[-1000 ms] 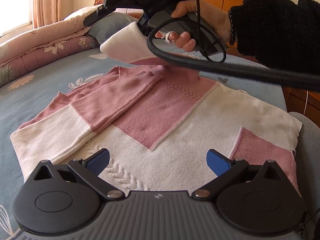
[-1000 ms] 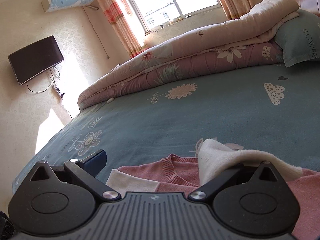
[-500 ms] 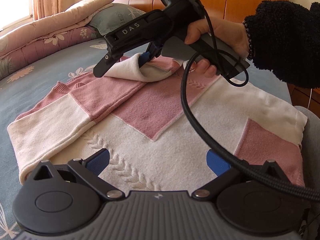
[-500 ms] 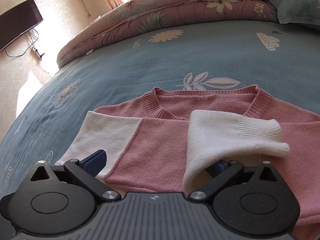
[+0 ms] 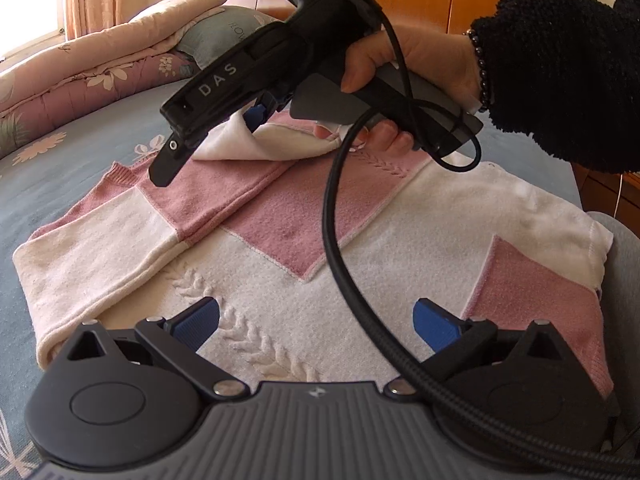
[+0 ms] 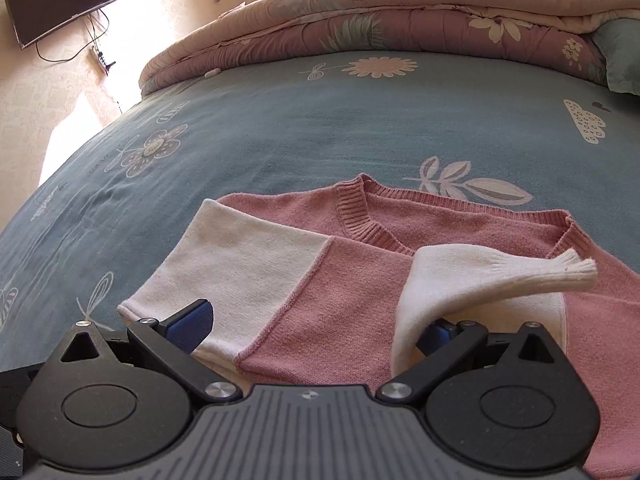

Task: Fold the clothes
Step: 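Lower the sleeve onto the folded sleeve and open the right tool, then raise the open right tool away from the folded sleeves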

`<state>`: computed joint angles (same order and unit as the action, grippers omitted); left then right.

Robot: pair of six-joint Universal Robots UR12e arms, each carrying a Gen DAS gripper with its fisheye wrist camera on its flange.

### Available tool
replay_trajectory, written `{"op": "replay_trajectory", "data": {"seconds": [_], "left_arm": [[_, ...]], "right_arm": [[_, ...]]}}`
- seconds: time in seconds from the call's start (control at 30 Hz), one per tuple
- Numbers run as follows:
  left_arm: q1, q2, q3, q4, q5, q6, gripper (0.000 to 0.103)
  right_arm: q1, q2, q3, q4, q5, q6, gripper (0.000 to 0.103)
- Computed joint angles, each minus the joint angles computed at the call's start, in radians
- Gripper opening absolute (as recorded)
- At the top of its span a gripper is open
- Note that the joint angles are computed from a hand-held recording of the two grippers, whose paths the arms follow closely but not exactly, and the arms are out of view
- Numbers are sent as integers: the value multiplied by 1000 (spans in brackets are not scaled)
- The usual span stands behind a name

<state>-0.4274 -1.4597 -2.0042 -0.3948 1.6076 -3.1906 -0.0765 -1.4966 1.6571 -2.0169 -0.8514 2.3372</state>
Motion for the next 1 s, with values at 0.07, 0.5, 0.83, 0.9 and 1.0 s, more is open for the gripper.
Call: {"op": "replay_trajectory", "data": {"seconds": [0.07,0.5,0.83,0.9,1.0], "left_arm": [[-1,0,0,0,0,1,102],[-6,1,-3,23,-11,7,102],[-8,-3,1,15,-12,11,102],[-8,-3,1,14,-13,12,102],[-7,-3,0,15,-19,13,102]], "right_arm": [[8,-9,15,-33,-37,-36,103],[-4,-11,35,-223,-86,118,103],[10,-33,41,-83,22,-120,103],[5,-35,44,-97,23,-102,103],[-20,-37,45,-127,30,-55,103]]}}
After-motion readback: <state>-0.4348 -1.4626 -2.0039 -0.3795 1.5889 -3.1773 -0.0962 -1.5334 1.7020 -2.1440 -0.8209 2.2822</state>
